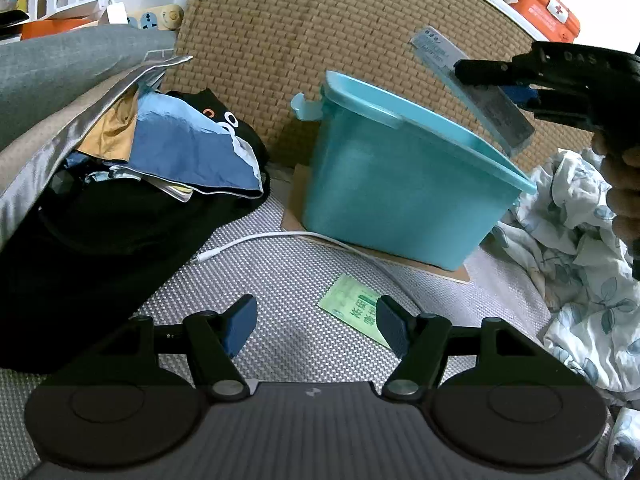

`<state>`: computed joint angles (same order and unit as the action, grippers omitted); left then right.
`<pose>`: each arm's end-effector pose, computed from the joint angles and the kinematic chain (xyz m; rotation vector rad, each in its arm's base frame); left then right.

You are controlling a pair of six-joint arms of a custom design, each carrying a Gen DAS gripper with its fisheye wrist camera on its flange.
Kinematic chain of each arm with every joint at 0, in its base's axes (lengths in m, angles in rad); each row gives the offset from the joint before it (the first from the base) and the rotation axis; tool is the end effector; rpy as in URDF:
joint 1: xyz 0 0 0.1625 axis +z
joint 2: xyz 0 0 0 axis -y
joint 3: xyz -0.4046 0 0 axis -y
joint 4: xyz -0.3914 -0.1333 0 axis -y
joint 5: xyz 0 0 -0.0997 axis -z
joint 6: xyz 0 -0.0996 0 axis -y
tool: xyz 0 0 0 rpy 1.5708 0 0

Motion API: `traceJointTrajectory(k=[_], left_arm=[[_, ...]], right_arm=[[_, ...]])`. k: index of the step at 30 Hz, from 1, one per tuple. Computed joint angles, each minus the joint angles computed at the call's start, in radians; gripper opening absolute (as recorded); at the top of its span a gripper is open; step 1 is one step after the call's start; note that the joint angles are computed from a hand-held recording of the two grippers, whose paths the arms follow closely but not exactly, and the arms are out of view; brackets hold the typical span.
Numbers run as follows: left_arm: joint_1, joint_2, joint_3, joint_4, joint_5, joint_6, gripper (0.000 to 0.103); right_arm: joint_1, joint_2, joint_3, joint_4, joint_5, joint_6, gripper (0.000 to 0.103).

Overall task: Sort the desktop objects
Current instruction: 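Carry the toothpaste box with the right gripper over the teal bin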

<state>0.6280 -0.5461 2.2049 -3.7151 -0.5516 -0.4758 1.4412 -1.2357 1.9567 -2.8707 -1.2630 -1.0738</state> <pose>-0.2149 -0.4256 -0.0169 0.2264 2.3517 -1.2915 0.0894 -0.5789 0.2613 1.4403 -2.5257 0.9681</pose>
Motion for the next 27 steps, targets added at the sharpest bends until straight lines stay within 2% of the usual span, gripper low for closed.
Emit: traceJointTrajectory(k=[8,14,27], left_arm=[[0.000,-0.003,0.001,0.007,-0.008,-0.003,0.069],[-0.001,-0.005,0.003,0.013,-0.012,-0.009,0.069],[0.001,-0.006,0.004,0.016,-0.025,-0.009,0.069]], right_arm=[[-0.001,0.070,-0.043,-0.204,-0.030,0.149,0.032],[-0.004,0.127,-0.107,-0.290,-0.086,0.245,0.032],[0.003,0.204,-0.207,-0.306,-0.200,0.263,0.032]])
